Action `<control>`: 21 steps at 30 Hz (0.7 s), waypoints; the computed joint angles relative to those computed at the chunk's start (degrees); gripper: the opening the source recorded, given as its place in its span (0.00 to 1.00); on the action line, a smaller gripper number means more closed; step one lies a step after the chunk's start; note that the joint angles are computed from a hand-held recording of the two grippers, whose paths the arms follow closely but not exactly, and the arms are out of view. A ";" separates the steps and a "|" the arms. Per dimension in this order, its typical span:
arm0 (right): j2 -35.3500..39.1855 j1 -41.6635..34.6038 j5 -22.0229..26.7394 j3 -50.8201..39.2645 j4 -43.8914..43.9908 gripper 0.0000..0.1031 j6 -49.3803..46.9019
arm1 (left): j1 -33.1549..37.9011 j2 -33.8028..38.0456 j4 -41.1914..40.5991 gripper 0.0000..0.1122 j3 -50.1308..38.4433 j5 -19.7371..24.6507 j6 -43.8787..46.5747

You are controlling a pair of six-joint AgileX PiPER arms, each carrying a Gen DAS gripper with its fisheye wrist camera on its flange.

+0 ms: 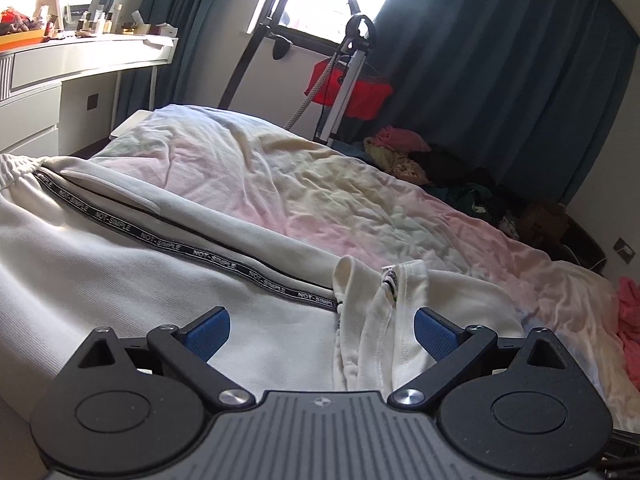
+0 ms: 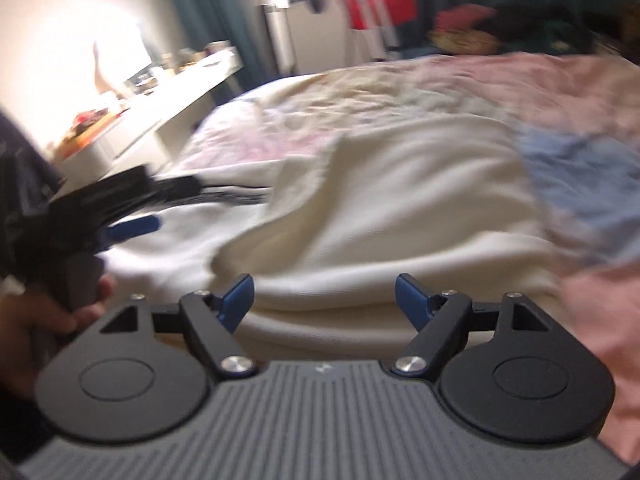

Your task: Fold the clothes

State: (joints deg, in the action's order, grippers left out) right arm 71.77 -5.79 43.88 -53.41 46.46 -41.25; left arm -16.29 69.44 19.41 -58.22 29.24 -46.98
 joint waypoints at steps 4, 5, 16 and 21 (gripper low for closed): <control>2.17 -5.47 -1.03 0.59 0.14 0.77 4.79 | -2.08 0.80 -5.39 0.86 0.35 -2.69 5.16; 3.00 -6.40 -1.45 0.54 0.65 0.77 5.61 | -2.96 1.20 -5.55 0.84 0.30 -3.10 5.77; 8.34 -3.27 -12.80 -1.03 -5.27 0.73 12.00 | -7.91 3.61 2.03 0.61 1.25 -4.84 2.12; 10.26 -3.35 -12.01 1.15 -10.39 0.68 17.45 | -7.87 3.41 -1.71 0.56 1.97 -6.17 6.13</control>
State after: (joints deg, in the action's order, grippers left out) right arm 82.03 -9.14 31.87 -52.26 36.07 -23.81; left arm -24.15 72.85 17.70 -56.25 23.07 -40.85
